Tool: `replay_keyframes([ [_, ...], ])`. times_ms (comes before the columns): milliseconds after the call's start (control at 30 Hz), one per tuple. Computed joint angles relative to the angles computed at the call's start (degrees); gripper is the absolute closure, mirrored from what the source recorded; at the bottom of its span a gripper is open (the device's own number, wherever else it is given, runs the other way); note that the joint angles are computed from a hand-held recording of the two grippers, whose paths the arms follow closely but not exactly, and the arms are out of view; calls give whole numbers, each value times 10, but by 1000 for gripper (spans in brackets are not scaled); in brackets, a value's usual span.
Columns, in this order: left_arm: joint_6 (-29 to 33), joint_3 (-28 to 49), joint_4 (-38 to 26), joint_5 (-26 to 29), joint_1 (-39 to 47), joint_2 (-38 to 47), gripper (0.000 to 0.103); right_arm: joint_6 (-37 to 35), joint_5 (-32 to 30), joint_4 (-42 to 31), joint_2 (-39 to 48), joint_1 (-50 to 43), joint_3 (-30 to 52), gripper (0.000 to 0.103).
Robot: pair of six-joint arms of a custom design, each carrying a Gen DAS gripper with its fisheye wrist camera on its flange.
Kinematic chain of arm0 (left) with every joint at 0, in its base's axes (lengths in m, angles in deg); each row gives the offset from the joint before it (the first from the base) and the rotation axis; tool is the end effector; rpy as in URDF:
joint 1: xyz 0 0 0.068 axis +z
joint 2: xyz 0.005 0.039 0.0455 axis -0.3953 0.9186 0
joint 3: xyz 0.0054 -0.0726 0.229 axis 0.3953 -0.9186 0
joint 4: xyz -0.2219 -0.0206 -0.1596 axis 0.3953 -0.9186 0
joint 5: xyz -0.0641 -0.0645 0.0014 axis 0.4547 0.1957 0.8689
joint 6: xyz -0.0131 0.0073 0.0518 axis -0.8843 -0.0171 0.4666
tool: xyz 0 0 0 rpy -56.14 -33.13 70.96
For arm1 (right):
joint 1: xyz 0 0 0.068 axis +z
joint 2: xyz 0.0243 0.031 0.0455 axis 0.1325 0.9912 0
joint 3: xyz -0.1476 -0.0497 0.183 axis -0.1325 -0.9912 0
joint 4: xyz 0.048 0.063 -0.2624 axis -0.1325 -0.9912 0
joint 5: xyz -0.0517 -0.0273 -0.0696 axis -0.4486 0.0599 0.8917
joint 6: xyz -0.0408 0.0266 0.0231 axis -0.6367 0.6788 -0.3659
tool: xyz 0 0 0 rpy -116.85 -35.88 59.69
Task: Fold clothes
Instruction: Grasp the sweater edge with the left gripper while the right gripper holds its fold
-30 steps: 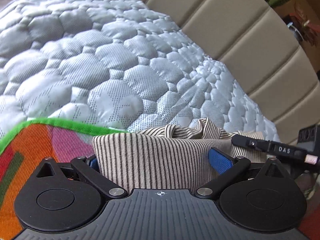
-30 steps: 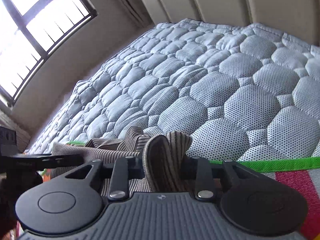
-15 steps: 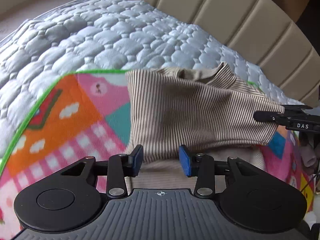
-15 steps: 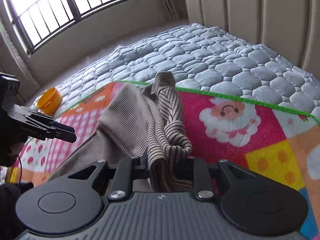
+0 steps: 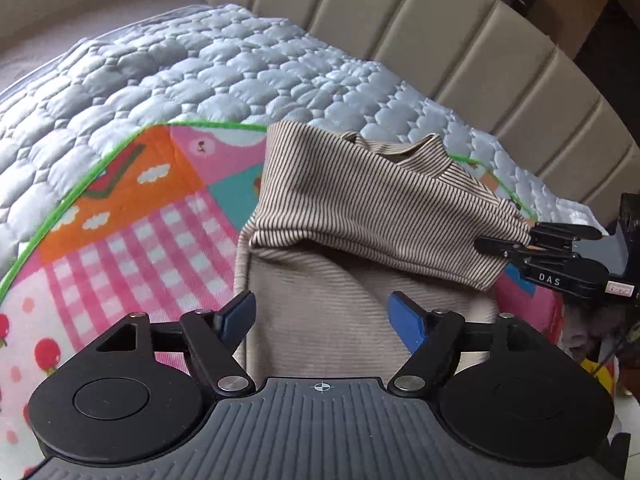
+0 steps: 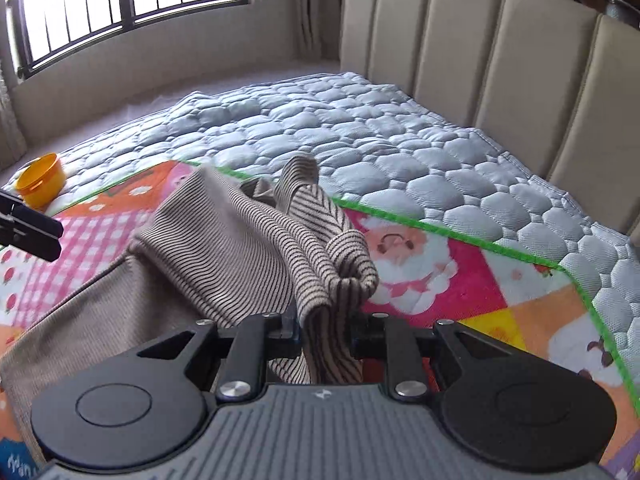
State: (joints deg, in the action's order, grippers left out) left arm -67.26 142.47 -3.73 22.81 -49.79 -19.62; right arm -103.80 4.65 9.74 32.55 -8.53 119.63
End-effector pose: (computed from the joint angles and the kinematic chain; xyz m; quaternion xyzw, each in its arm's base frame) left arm 0.2139 -0.1091 0.3224 0.0121 0.9431 -0.1713 0.2846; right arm 0.3151 -0.0719 0.2820 -0.2378 0.8935 0.1092 0.3648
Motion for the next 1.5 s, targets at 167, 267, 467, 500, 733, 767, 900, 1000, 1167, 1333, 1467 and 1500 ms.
replay_keyframes([
  [167, 34, 59, 85, 34, 45, 156, 23, 41, 19, 15, 127, -7, 87, 77],
  [267, 72, 110, 117, 46, 70, 252, 23, 83, -9, -27, 205, -25, 151, 72],
  [467, 77, 181, 187, 79, 103, 398, 20, 169, -37, -9, 315, -16, 230, 66],
  [500, 80, 181, 207, 77, 100, 404, 20, 171, -27, 1, 323, -6, 239, 71],
  [733, 101, 222, 294, 58, 100, 473, 45, 177, 40, -22, 481, 67, 494, 75],
  [767, 90, 241, 293, 67, 109, 487, 47, 183, 41, -30, 499, 70, 524, 74],
  [900, 85, 326, 258, 85, 134, 543, 49, 175, 48, -6, 499, 77, 522, 77],
  [1000, 104, 307, 261, 77, 129, 520, 61, 149, 5, 36, 425, 58, 426, 83],
  [1167, 139, 250, 228, 92, 124, 425, 75, 53, -78, -56, 312, 6, 365, 84],
  [1333, 150, 145, 168, 100, 95, 257, 76, -86, -108, -158, 135, -43, 222, 84],
  [1467, 127, 41, 111, 66, 46, 116, 76, -217, -51, -178, -16, -76, 63, 84],
  [1500, 116, 16, 92, 52, 32, 84, 76, -252, -31, -176, -54, -85, 22, 83],
])
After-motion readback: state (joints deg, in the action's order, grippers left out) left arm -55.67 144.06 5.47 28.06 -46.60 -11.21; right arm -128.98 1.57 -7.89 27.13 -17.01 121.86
